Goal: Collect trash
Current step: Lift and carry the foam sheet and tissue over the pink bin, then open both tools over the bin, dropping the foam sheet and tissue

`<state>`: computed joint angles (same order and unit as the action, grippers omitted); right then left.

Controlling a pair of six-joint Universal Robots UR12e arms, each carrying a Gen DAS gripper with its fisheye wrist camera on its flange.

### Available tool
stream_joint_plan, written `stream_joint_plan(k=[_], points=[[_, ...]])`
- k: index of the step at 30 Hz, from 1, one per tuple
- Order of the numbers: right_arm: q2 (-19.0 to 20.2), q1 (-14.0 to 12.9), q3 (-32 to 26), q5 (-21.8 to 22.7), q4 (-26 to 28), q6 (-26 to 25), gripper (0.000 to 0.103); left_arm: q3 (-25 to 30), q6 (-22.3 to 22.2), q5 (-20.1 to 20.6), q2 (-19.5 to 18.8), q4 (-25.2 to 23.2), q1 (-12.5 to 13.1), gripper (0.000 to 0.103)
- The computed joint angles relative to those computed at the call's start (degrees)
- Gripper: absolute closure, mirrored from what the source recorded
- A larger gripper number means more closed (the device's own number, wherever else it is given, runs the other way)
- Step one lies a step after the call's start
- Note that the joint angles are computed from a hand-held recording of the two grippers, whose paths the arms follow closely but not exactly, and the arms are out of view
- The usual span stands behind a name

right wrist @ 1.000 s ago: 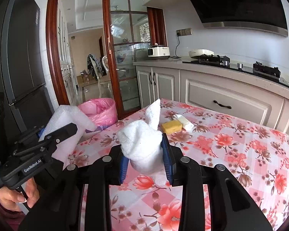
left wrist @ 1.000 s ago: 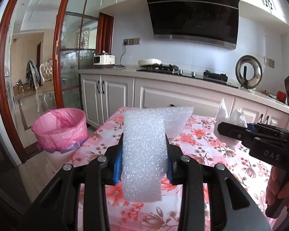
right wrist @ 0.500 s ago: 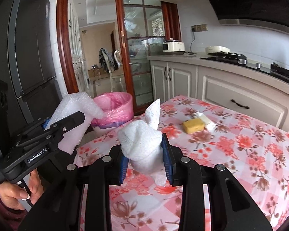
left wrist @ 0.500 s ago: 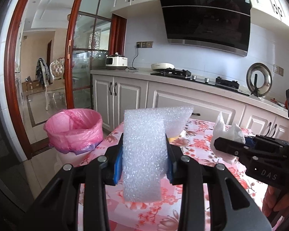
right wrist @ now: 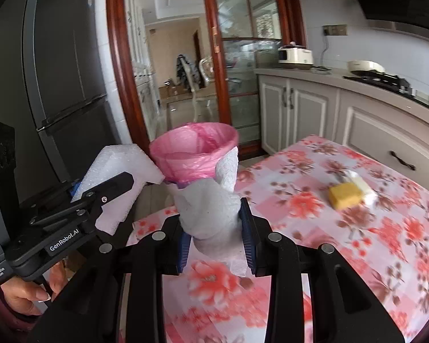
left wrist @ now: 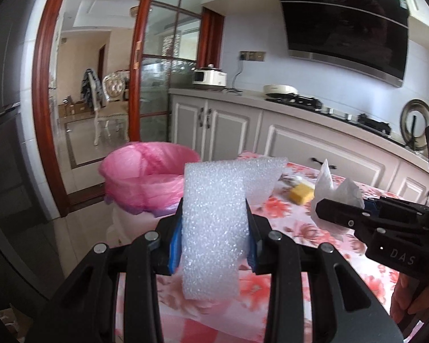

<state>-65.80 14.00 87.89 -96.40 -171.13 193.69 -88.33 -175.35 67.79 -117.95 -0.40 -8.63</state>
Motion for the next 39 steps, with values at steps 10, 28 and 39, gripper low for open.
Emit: stream_joint_plan(k=[10, 28, 39], points=[[7.2, -1.0, -11.7, 5.6, 3.6, -4.5, 0.072, 7.2, -3.7, 5.0, -4.2, -1.5, 1.6, 0.069], [22.2, -4.1, -36.5, 13.0, 14.0, -4.8, 0.071, 33.9, -5.8, 9.7, -18.9, -14.9, 2.1, 0.069], [33.6, -5.6, -55.5, 16.9, 23.2, -3.9, 0.068, 48.2, -3.4, 11.6, -28.0, -23.6, 1.4, 0.063]])
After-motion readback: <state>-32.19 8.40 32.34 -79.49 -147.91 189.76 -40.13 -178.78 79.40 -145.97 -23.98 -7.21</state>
